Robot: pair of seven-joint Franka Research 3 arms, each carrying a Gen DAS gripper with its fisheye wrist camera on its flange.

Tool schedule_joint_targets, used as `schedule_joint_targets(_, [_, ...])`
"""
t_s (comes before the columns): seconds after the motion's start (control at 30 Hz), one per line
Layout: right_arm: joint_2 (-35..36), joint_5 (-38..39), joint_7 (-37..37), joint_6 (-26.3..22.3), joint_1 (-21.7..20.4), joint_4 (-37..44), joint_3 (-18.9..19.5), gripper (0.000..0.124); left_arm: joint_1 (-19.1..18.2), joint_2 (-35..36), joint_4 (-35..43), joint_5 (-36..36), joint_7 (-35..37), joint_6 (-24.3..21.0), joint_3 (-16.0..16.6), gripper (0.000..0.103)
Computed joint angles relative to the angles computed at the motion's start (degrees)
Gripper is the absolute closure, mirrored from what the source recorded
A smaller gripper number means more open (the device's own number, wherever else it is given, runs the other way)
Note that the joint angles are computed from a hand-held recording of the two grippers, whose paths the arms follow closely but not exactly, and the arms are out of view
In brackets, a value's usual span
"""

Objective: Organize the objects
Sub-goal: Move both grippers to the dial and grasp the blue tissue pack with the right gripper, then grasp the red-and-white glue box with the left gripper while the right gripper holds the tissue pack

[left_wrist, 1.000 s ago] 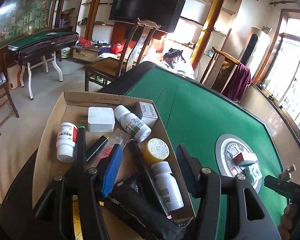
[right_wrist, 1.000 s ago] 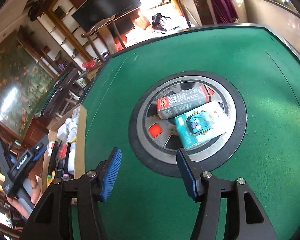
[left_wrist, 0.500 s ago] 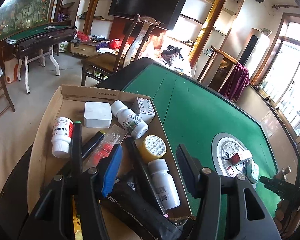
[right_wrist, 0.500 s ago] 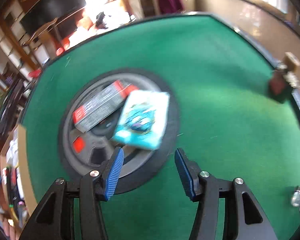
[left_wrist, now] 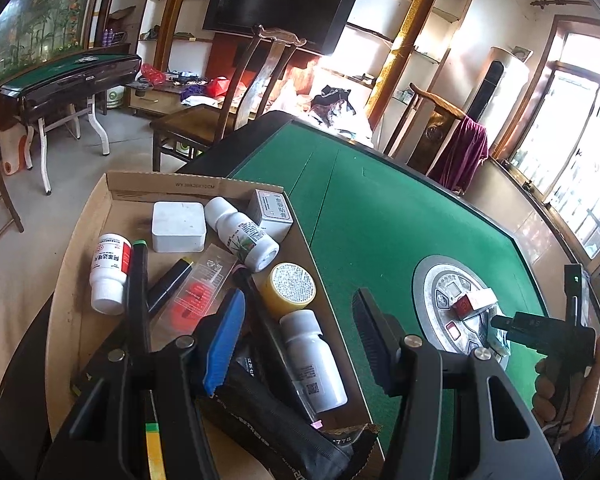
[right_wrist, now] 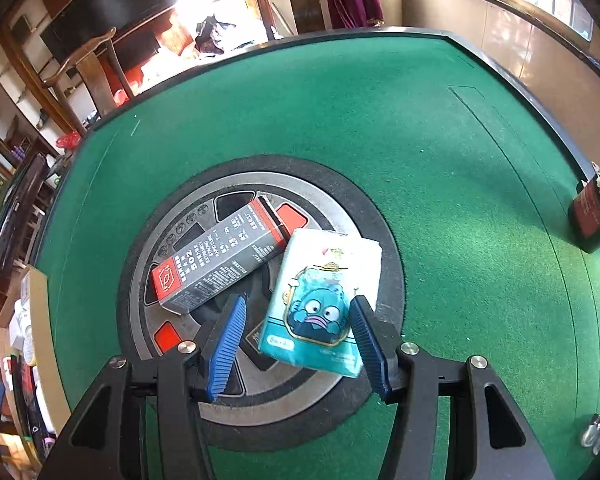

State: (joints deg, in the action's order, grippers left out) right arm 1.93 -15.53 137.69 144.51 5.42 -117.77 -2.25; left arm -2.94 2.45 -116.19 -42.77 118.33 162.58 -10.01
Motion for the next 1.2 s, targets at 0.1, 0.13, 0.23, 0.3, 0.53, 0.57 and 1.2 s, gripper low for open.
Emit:
schedule_joint_targets(0.1, [0.11,-1.68,0.65,-1.54,0.04,0.43,-0.03,0.064,-0.27,-0.42,-0.38,-0.91,1.89,0.62,-0.31,0.047])
schedule_joint_targets(0.13, [0.32,-2.04,0.51,-2.42,0.11,0.89,0.0,0.064,-0.39,-0.62,-0.6,-1.49,2.77,0.91,-0.35,0.047])
schedule_joint_targets(0.23, [-0.88,-2.39,1.84,-2.3,-0.14,-0.29,-0.29,0.066,-1.03,-1.15,-1.3,-2.96,5.37,2.37,-0.44,0.047])
schedule_joint_targets(0.3, [-1.53,-2.21,2.17,-1.1,-0.52,-1.5,-0.24,0.066,-1.42,-1.41,-1.43,-4.4,7.3,2.4,-0.36,0.046])
schedule_joint_targets(0.53, [-0.73,-1.15,0.42,-1.15,-1.14,-1.16,-0.18,0.061,-2.05,-1.21,-1.41,-3.22,7.05,2.58,0.0,0.045])
schedule_joint_targets(0.57, [-0.43,-1.12,0.13,-1.93,-1.1,-0.69,-0.14,0.062,-2.05,-1.22,-1.36,-3.36,7.23,2.51,0.0,0.045])
schedule_joint_targets(1.2, [-22.5,24.73,-23.59,19.69,-0.53,-28.08,-2.46,0.114,-10.04,-3.03,-2.14,2.63,21.75,0.27,-3.85,0.045])
